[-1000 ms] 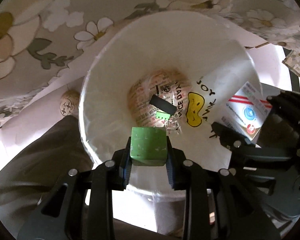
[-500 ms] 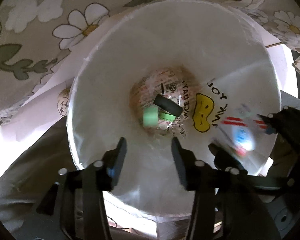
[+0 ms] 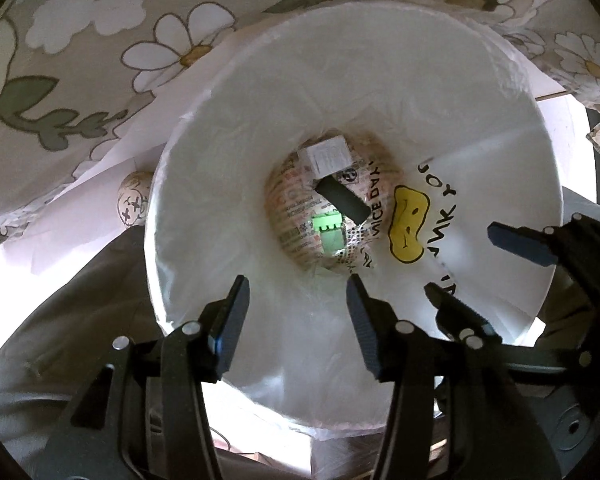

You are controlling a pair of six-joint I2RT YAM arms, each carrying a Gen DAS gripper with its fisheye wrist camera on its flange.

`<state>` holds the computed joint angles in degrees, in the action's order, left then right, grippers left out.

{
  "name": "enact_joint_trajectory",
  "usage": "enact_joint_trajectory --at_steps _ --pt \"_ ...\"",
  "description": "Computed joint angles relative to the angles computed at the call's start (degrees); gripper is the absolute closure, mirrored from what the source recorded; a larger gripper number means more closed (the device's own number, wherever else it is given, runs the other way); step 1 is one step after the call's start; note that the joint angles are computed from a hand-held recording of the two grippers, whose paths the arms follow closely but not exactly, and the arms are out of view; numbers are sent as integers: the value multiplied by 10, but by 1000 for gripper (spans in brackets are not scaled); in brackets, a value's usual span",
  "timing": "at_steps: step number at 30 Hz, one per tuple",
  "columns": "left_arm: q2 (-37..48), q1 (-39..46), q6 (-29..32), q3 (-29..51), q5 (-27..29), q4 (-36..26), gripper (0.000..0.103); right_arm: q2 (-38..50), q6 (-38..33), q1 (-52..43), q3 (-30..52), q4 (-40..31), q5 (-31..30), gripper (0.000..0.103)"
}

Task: Collect trash
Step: 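Open the left tool over the bin while the right tool releases the white medicine box, then move both open tools back toward the red block and pink cup on the bed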

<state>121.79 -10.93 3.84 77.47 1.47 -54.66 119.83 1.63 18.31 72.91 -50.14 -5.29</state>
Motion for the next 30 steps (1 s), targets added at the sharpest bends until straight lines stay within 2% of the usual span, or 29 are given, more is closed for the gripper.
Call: enact_joint_trajectory --at_steps 15,26,30 --pt "-102 11 13 -33 -22 -26 52 -93 11 8 -48 6 9 41" --pt "-226 9 22 -54 -21 -59 52 -227 17 4 -90 -15 9 41" --pt "-276 8 29 -53 -20 -78 47 -276 16 4 -93 -31 12 38"
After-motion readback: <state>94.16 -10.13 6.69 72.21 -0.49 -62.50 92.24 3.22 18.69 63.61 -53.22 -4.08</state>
